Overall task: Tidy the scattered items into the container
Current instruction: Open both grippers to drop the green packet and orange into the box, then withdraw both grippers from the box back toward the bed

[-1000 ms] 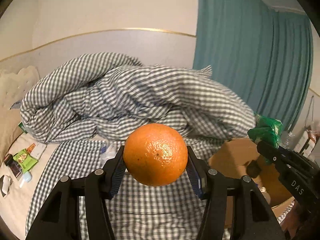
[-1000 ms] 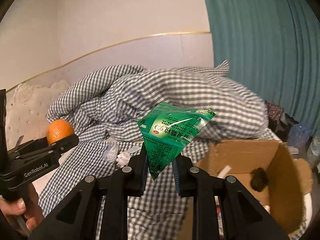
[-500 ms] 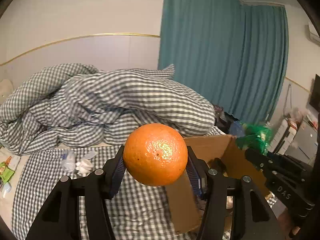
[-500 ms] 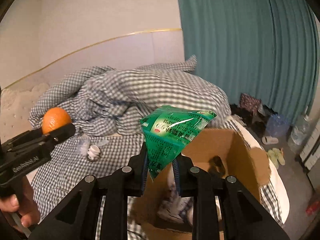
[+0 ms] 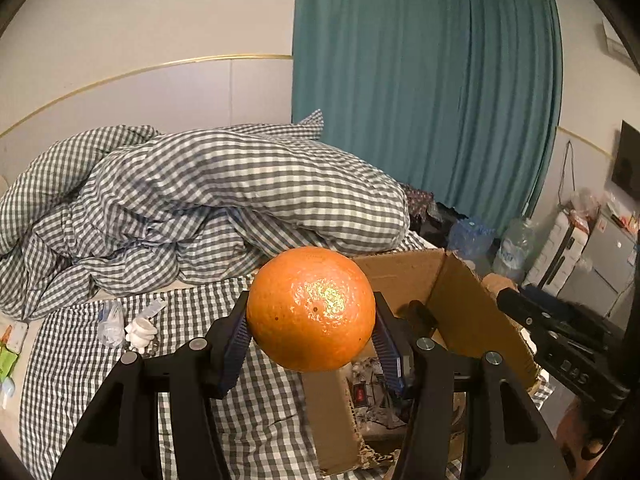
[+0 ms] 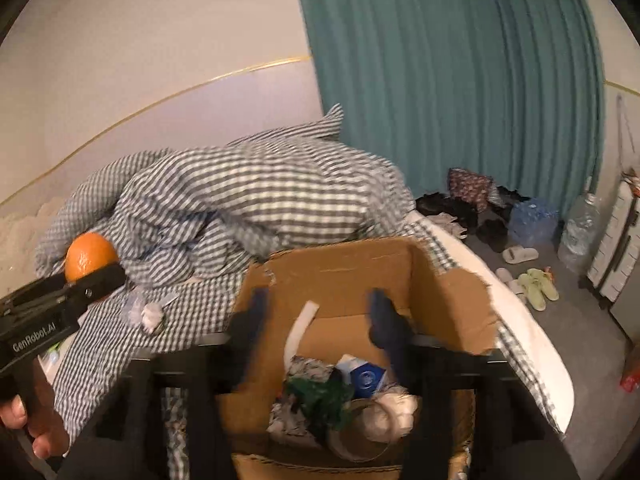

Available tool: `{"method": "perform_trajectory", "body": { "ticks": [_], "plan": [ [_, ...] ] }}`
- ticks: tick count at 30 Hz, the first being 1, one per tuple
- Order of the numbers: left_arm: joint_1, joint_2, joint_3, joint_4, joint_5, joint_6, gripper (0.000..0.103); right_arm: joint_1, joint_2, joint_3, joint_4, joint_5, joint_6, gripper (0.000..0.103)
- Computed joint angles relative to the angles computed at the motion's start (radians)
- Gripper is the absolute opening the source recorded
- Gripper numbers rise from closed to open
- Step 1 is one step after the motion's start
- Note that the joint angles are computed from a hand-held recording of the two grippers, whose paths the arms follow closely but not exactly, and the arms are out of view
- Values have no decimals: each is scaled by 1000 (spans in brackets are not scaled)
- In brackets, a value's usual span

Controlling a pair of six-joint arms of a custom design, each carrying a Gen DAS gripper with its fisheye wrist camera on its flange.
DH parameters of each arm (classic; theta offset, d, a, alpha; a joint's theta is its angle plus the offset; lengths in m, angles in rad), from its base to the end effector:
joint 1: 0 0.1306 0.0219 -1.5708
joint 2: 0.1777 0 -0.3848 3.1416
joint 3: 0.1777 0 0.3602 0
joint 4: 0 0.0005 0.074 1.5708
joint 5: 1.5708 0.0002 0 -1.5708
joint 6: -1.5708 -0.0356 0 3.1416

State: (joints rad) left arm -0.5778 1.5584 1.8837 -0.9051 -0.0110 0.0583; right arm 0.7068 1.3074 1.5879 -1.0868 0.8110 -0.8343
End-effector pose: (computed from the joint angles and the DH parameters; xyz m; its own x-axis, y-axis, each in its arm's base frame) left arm 0.4339 -0.2831 0.5651 -0.4895 0.2496 -0.8355 0.5108 0.8586 -0.0427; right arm 0.3236 0.2418 0.5425 -0.4173 0.3146 -0.8526 0.3625 0.9179 0.1613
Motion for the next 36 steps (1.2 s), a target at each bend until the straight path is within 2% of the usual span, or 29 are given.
{"method": "perform_trajectory", "body": {
  "ticks": [1,3,5,10,14,21,22,24,25,26,28,36],
  "plan": [
    [-5,4,2,-1,-2,-1,57,6,-12,-11,-7,30,-11,80],
    [-17,11,6,-3,-3,-5,57,5,-25,-18,-17,39,-20,82],
    [-33,24,16,-7,1,-10,57,3,-45,-33,-37,55,-47,90],
    [-87,62,46,-20,9,-29,57,3,-86,-63,-118,132,-153,103],
    [-120,110,89,-53,29,-44,57,-5,-124,-92,-150,152,-216,103],
    [-152,156,128,-76,21,-59,60,-17,-151,-109,-177,178,-240,103],
    [-153,152,120,-60,20,-66,60,-19,-148,-106,-181,180,-239,103],
    [-153,143,109,-33,12,-75,68,-26,-146,-109,-165,171,-223,103],
    [-153,133,98,-10,8,-81,80,-25,-143,-108,-162,169,-223,103],
    [-151,125,90,9,3,-83,86,-25,-140,-108,-154,164,-217,103],
    [-150,106,71,43,-9,-87,87,-25,-132,-106,-142,160,-208,103],
    [-107,82,61,46,-9,-64,91,-12,-83,-58,-115,146,-172,103]
  ]
}}
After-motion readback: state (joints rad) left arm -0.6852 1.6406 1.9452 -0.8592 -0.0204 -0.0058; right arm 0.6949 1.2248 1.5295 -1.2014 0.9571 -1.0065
